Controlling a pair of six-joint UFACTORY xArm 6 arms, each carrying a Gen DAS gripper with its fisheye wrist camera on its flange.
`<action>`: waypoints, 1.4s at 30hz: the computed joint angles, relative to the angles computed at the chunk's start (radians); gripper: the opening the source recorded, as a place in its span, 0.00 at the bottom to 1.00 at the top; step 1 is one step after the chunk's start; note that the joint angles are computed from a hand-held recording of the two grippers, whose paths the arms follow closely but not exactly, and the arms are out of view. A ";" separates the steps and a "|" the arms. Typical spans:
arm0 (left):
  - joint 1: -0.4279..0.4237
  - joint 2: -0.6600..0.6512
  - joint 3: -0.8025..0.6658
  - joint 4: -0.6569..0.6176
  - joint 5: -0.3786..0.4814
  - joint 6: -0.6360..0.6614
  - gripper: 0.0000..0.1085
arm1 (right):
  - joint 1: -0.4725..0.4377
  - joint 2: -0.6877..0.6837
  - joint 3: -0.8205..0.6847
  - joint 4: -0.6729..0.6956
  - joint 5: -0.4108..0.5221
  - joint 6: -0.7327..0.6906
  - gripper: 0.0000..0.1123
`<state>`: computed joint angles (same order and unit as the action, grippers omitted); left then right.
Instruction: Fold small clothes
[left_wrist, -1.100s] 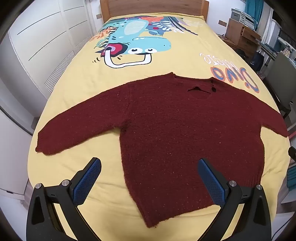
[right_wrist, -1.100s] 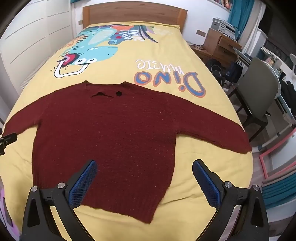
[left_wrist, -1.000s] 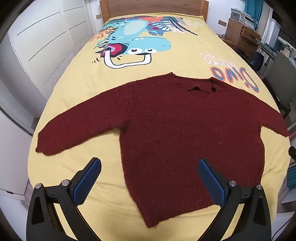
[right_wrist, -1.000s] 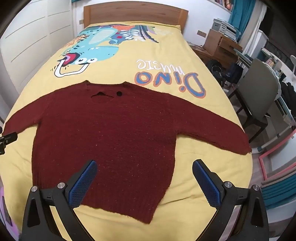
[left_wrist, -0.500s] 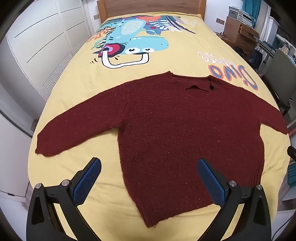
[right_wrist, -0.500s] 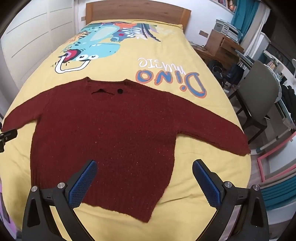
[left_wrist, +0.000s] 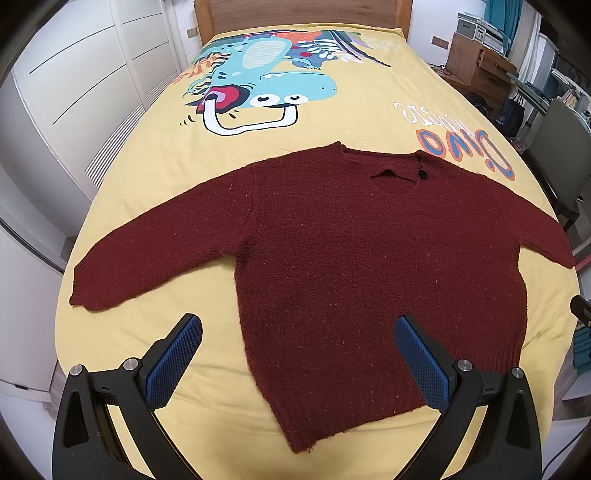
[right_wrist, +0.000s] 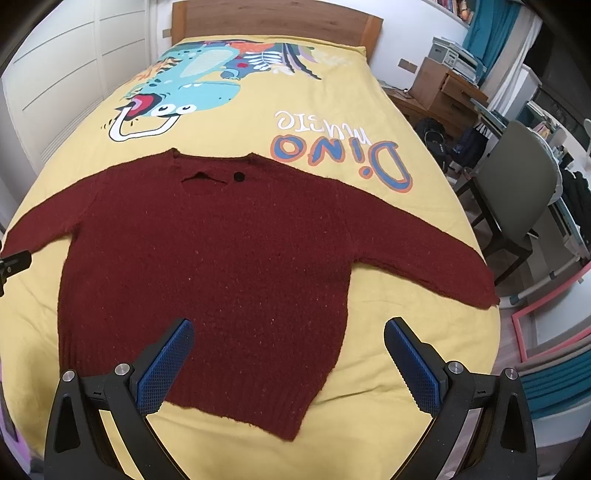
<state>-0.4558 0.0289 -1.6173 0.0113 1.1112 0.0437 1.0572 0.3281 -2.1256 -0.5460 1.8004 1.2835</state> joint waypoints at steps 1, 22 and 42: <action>0.002 0.001 -0.001 -0.004 0.000 0.003 0.94 | -0.001 -0.003 0.003 0.001 -0.001 0.000 0.91; 0.000 0.007 -0.012 -0.001 0.016 0.006 0.94 | -0.001 0.002 -0.005 0.008 0.013 -0.011 0.91; -0.005 0.004 -0.004 0.017 0.024 0.009 0.94 | -0.007 0.021 -0.030 0.018 0.024 -0.038 0.91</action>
